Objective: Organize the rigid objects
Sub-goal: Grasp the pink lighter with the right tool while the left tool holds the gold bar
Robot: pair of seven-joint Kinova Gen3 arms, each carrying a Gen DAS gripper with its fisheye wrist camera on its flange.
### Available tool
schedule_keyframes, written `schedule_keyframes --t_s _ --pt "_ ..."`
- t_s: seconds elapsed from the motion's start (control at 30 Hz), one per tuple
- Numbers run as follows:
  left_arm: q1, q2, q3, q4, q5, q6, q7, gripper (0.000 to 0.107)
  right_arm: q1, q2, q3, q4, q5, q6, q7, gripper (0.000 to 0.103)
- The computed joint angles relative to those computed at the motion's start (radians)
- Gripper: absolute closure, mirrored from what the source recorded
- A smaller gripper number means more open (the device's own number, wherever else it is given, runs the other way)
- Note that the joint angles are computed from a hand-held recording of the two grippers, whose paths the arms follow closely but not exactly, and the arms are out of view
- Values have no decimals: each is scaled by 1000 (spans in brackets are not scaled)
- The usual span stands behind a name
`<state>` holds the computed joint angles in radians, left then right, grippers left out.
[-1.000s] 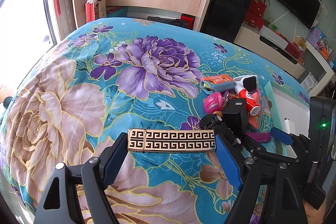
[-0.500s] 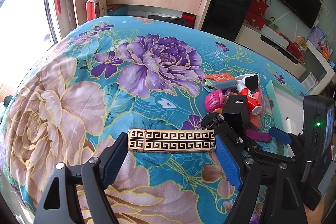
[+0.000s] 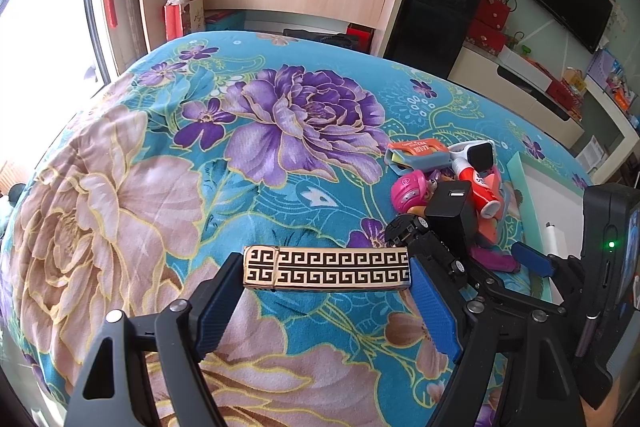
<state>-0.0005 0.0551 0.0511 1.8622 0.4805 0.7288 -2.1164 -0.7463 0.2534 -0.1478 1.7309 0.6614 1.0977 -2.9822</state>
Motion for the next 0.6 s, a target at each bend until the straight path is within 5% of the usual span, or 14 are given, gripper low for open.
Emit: schedule_keyframes --t_s 0.27,0.3,0.33,0.6 --pt "2 -3 0 1 -3 -4 2 24 1 -42 -10 30 3 -22 -35 36" --pt "3 -5 0 1 -4 -4 2 24 5 -50 -20 35 13 -22 -47 55" --pt "4 -6 0 1 -6 -6 3 24 -9 -54 -16 34 28 -6 -62 63" --pt "18 -12 4 2 -29 -12 19 24 17 -63 -35 38 10 -4 -45 62"
